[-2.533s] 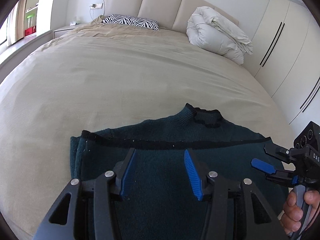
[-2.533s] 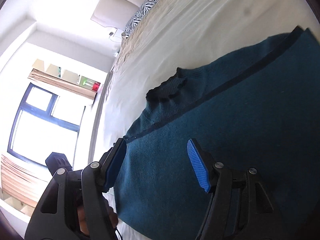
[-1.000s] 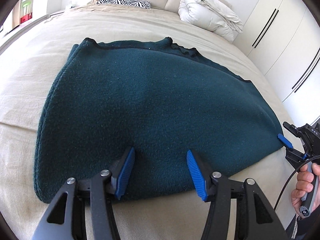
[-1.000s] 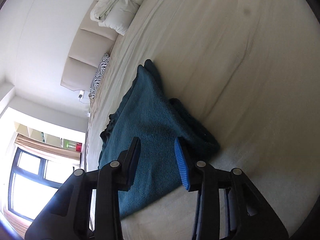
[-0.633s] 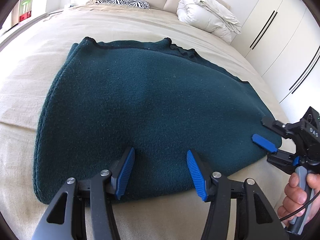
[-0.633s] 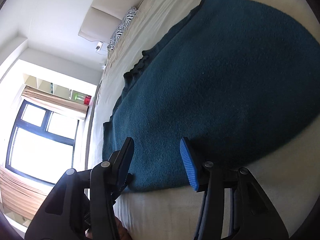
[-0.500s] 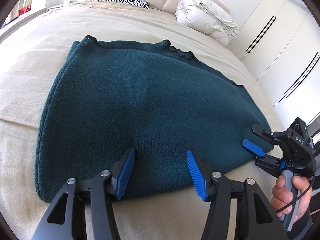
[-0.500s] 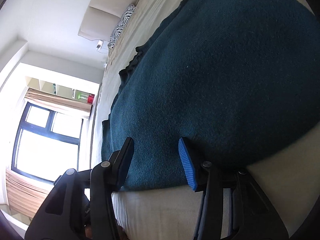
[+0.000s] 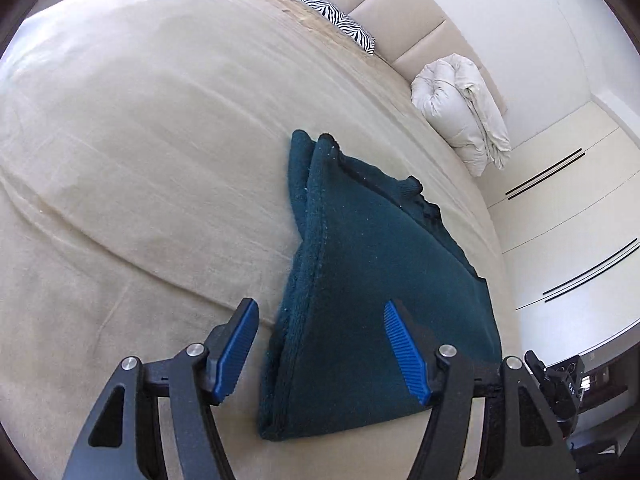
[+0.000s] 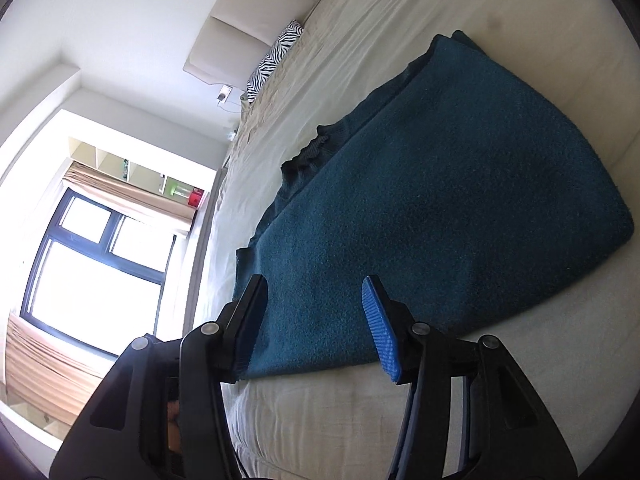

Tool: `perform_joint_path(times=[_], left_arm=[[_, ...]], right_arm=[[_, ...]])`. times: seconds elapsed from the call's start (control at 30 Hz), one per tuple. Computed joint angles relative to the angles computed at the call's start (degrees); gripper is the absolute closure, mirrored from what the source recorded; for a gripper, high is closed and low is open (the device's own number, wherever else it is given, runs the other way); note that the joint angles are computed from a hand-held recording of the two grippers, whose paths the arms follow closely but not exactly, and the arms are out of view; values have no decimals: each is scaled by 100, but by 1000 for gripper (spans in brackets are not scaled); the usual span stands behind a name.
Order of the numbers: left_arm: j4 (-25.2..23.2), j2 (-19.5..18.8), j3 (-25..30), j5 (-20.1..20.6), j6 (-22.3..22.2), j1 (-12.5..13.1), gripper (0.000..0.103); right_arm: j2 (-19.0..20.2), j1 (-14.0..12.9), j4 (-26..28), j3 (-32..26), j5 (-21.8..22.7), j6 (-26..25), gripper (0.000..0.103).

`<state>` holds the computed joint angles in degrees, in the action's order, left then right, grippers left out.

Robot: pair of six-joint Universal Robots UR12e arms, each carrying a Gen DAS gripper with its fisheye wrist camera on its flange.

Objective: Fold small clothes

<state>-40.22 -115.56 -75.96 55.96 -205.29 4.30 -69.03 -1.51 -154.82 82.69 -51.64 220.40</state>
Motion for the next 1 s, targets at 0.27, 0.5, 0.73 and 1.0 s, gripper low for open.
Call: perform_joint_path(times=[0.27,0.5,0.73,1.0], left_arm=[[-724,-323,424,-785,-210,59,30],[-1401,-517,834,-1068,159,32,32],[-1644,-498,793,-1251,482,87,49],[-1734,-521,741,-1347,411,174,86]], right_arm=[[329,132,411,-578,555,-304,54],[903,356,1029,-1496,905,-554,54],[1523,596,1759,-2452,1172,-738,54],[2262,836,3325,-3757,1187,-1358,54]])
